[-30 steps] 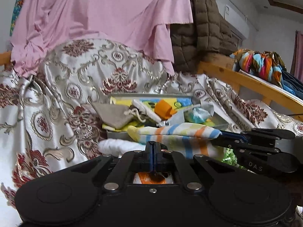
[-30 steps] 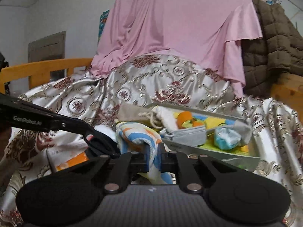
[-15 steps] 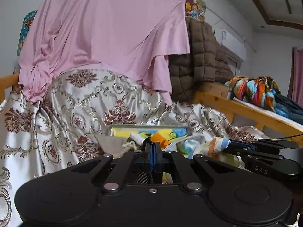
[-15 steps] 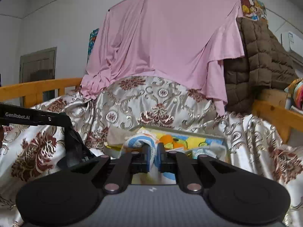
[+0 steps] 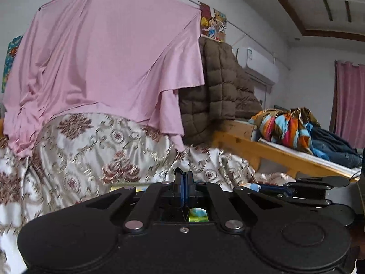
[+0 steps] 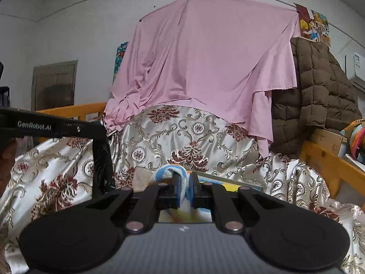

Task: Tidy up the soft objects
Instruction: 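Lift and carry the black item and striped cloth over the frog tray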

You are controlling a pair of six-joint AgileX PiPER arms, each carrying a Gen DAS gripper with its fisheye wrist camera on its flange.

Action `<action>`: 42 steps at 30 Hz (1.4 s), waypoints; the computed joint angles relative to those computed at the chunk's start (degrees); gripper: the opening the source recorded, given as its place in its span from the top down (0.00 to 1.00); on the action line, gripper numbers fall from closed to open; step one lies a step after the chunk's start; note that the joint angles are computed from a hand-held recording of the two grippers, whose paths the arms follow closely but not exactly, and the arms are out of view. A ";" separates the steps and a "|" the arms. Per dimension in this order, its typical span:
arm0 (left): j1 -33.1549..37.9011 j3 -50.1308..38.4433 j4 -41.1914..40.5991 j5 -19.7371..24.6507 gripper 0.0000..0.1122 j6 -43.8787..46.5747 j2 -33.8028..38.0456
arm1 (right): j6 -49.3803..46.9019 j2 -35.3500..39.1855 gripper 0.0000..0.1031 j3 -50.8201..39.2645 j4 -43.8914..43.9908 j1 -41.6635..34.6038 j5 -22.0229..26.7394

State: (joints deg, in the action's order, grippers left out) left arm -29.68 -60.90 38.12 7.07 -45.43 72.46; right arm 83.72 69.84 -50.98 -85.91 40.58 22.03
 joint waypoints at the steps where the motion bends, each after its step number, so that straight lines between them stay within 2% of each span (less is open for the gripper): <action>1: 0.41 -2.16 -5.27 0.06 1.00 5.73 1.54 | -3.22 0.29 0.92 -1.31 2.93 -1.59 -1.46; 4: 2.17 -9.06 -21.19 0.08 1.00 22.92 6.84 | -17.66 2.57 0.92 -6.77 16.32 -6.80 -5.83; 7: 3.94 -17.36 -35.46 0.57 1.00 37.13 13.39 | -33.55 7.14 0.92 -14.05 30.18 -11.07 -8.01; 11: 5.55 -29.40 -42.43 1.05 1.00 43.04 23.24 | -54.22 15.74 0.92 -25.76 50.44 -15.92 -8.65; 15: 6.83 -41.45 -45.42 1.58 1.00 44.13 33.58 | -65.29 25.18 0.92 -37.48 62.20 -19.80 -7.70; 20: 6.95 -59.26 -38.25 7.29 1.00 35.08 47.62 | -71.46 37.72 0.92 -53.38 68.96 -22.69 -3.19; 24: 6.53 -74.89 -38.46 15.37 1.00 30.47 58.89 | -68.59 45.90 0.92 -63.27 67.69 -24.15 0.92; 27: 5.86 -82.41 -38.73 19.51 1.00 28.92 64.69 | -64.83 50.49 0.92 -68.32 67.01 -25.50 4.58; 29: 5.36 -85.76 -39.61 21.37 1.00 29.75 67.68 | -64.23 51.72 0.92 -68.33 68.31 -26.86 5.20; 30: 5.19 -84.22 -40.22 20.73 1.00 30.41 67.42 | -64.46 51.98 0.92 -67.86 69.20 -27.49 5.26; 36: 4.42 -84.27 -42.92 23.64 1.00 33.66 69.75 | -66.59 49.42 0.92 -58.78 73.05 -30.88 2.65; 38: 4.15 -87.10 -44.07 26.77 1.00 34.99 71.58 | -68.05 48.43 0.92 -56.20 75.37 -31.91 1.91; 42: 3.69 -88.05 -45.14 29.98 1.00 36.10 72.94 | -71.14 47.22 0.92 -53.30 79.83 -33.12 1.75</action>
